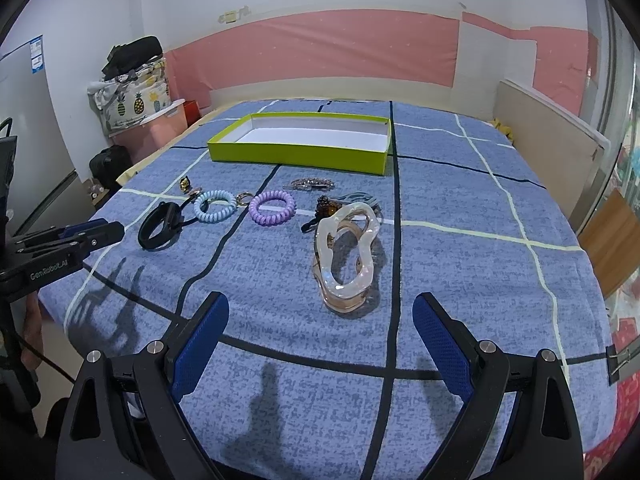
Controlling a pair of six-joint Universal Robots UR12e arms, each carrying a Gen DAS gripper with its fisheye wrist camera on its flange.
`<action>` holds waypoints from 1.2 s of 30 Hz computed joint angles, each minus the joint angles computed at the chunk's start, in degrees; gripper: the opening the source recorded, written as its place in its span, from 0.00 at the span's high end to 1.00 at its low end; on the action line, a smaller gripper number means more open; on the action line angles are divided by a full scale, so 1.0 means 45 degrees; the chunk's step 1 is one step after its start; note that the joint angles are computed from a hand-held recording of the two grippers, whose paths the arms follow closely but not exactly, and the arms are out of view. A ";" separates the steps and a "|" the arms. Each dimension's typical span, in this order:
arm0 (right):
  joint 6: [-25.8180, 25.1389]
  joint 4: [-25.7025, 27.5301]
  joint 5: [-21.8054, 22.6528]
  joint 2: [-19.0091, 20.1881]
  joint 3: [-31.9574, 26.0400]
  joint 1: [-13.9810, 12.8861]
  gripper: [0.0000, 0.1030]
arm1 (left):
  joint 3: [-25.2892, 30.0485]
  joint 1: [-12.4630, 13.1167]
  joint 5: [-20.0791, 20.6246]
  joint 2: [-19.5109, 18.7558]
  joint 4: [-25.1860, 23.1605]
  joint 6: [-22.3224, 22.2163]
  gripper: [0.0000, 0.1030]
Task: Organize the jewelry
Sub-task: 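Hover the left gripper over the black watch band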
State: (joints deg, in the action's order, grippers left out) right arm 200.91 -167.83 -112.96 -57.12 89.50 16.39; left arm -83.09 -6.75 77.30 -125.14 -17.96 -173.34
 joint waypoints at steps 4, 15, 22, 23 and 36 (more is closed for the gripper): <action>-0.0093 -0.0027 0.0009 0.0017 -0.0021 0.0021 0.09 | 0.0003 -0.0007 0.0029 -0.0024 0.0098 0.0006 0.66; -0.0085 0.0183 -0.0045 0.0010 -0.0051 0.0017 0.09 | -0.0041 -0.0024 0.0039 0.0010 0.0139 -0.0008 0.66; -0.0075 0.0349 -0.0097 0.0043 -0.0106 -0.0001 0.09 | -0.0050 -0.0022 0.0029 0.0052 0.0033 -0.0028 0.66; -0.0086 0.0340 -0.0100 0.0048 -0.0114 -0.0005 0.09 | -0.0051 -0.0020 0.0005 0.0059 0.0013 -0.0029 0.66; -0.0053 0.0504 -0.0024 0.0159 -0.0266 -0.0096 0.09 | 0.0314 -0.0019 -0.0044 -0.0187 -0.0334 -0.0054 0.66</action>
State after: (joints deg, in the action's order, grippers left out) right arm 200.68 -165.56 -113.07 -56.41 88.30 15.95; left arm -81.67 -6.83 77.11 -125.98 -19.46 -173.58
